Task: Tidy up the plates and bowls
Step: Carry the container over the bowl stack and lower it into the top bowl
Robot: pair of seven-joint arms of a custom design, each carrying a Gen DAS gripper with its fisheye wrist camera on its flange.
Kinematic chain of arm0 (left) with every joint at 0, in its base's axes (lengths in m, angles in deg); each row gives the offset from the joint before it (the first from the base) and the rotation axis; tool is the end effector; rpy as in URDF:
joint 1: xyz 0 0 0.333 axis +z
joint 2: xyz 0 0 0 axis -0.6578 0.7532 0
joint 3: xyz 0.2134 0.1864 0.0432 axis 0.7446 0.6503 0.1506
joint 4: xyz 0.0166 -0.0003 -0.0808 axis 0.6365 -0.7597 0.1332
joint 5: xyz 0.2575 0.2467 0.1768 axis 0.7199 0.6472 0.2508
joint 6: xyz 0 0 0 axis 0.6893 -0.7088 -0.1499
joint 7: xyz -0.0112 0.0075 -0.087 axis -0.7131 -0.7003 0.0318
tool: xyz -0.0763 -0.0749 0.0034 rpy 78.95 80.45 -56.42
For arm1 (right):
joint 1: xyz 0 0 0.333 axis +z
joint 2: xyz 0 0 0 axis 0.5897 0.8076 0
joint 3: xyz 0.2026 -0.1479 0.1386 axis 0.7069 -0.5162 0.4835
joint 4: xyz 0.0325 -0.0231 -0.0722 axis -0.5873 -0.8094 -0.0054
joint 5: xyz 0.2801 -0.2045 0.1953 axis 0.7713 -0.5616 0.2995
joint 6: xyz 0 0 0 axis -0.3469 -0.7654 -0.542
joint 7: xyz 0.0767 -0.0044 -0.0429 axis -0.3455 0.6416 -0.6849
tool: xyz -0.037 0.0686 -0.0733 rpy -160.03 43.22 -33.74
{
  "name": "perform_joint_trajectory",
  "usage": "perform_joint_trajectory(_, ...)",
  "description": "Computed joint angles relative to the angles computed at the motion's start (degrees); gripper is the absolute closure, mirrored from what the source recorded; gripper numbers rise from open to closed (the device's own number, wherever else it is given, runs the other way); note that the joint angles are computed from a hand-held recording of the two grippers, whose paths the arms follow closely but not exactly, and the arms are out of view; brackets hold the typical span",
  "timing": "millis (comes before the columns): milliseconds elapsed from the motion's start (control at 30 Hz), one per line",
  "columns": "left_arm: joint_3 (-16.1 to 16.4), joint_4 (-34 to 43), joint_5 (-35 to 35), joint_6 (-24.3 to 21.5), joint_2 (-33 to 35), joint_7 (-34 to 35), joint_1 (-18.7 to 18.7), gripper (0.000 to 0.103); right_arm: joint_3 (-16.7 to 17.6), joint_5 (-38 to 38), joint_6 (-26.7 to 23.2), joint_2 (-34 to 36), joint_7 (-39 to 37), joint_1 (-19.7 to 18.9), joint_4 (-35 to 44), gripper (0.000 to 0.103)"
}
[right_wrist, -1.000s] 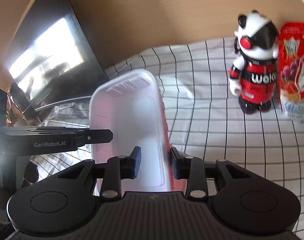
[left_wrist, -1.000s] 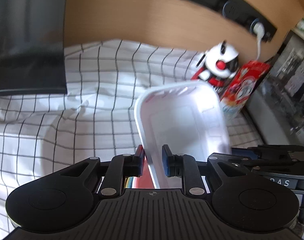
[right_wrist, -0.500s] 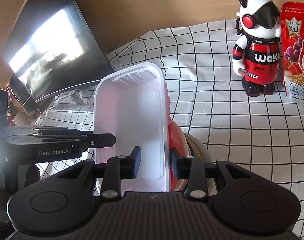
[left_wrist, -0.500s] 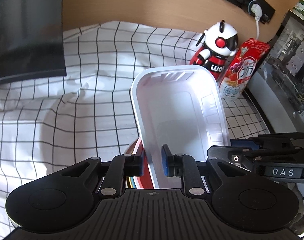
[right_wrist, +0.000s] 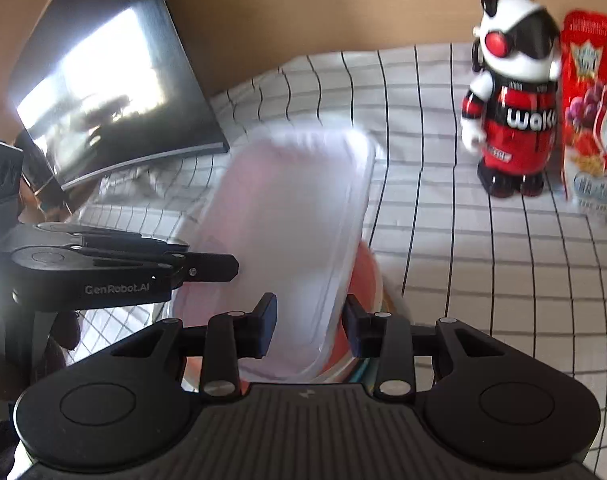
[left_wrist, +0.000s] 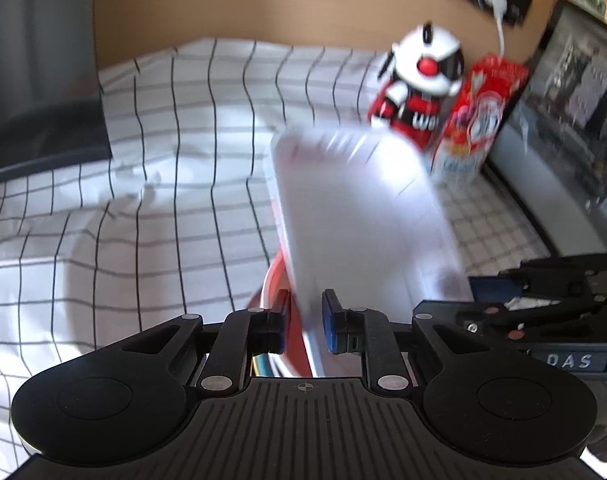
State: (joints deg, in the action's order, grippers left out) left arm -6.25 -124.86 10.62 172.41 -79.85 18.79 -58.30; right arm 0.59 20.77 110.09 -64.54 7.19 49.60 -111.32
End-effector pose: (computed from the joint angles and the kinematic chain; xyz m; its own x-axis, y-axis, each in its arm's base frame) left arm 0.5042 -0.3237 0.4523 -0.0458 -0.9858 0.1614 -0.7899 -0.0632 -0.6100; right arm 0.5513 0.1352 0.4410 0.5781 -0.7509 -0.3193 -0.7110 -0.2717 -0.6486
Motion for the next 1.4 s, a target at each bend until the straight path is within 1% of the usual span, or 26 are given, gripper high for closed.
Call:
perform_joint_trajectory(33,0.07,-0.40,1.87,0.16,-0.28,-1.24,-0.08,0.086,-0.04,-0.10,-0.32,-0.20,-0.12,-0.04,0.07,0.068)
perform_joint_trajectory(133,-0.05,-0.83,-0.35,-0.69,-0.55,0.56,0.07,0.087,-0.61,1.08,-2.73,-0.04,-0.46,-0.46,1.73,0.066)
perform_joint_trajectory(200,-0.08,-1.10,-0.74,-0.83,-0.61,0.95,0.15,0.087,-0.71,3.08,-2.43,0.53,-0.53,-0.68,3.05,0.058)
perform_joint_trajectory(233,-0.07,-1.38,-0.76,-0.39,-0.70,1.00,0.21,0.087,-0.63,3.50,-2.18,1.19,0.15,-0.80,3.96,0.057)
perform_joint_trajectory(333,-0.18,-0.76,-0.90,-1.11,-0.27,1.65,0.17,0.087,0.00,3.97,-1.60,4.56,3.57,-1.24,8.20,0.057)
perform_joint_trajectory(433,-0.15,0.03,-1.78,-1.62,0.34,2.63,0.07,0.087,1.22,2.43,-1.65,9.49,8.19,-1.81,13.71,0.057)
perform_joint_trajectory(500,-0.03,0.25,-3.80,-1.31,0.60,3.59,0.16,0.087,2.20,1.78,-3.01,12.05,10.36,-2.52,16.70,0.057)
perform_joint_trajectory(567,0.16,0.21,-5.73,-0.65,0.63,3.80,0.32,0.087,3.16,1.30,-3.17,13.00,11.44,-3.07,17.87,0.057)
perform_joint_trajectory(700,0.59,0.00,-6.84,0.63,0.11,2.35,0.77,0.087,4.29,4.56,-4.12,12.31,7.55,-4.46,18.11,0.056)
perform_joint_trajectory(800,0.74,0.40,-4.92,1.56,-0.21,0.43,1.00,0.087,4.14,8.04,-6.25,11.39,4.73,-5.38,18.44,0.057)
perform_joint_trajectory(867,0.67,0.94,-4.36,1.94,-0.23,0.54,1.10,0.085,3.93,9.28,-6.26,10.48,3.07,-5.37,17.92,0.056)
perform_joint_trajectory(933,0.48,1.68,-4.67,1.39,-0.02,1.48,1.05,0.085,3.53,9.49,-6.46,9.65,2.53,-5.25,16.97,0.056)
perform_joint_trajectory(1000,0.32,2.03,-5.58,0.55,0.20,2.59,0.93,0.085,2.97,9.11,-7.67,9.25,2.92,-5.32,16.16,0.056)
perform_joint_trajectory(1167,-0.13,0.84,-11.66,-0.01,0.19,7.81,0.68,0.085,1.69,7.42,-10.76,7.90,4.06,-5.80,12.90,0.056)
perform_joint_trajectory(1300,-0.33,-0.09,-9.40,-2.08,-0.43,7.08,0.08,0.085,0.88,7.72,-12.89,6.55,3.20,-6.15,10.90,0.056)
perform_joint_trajectory(1400,-0.28,-0.87,-9.76,-1.73,-0.82,6.80,0.15,0.085,0.74,7.90,-10.95,5.61,1.99,-5.71,9.97,0.056)
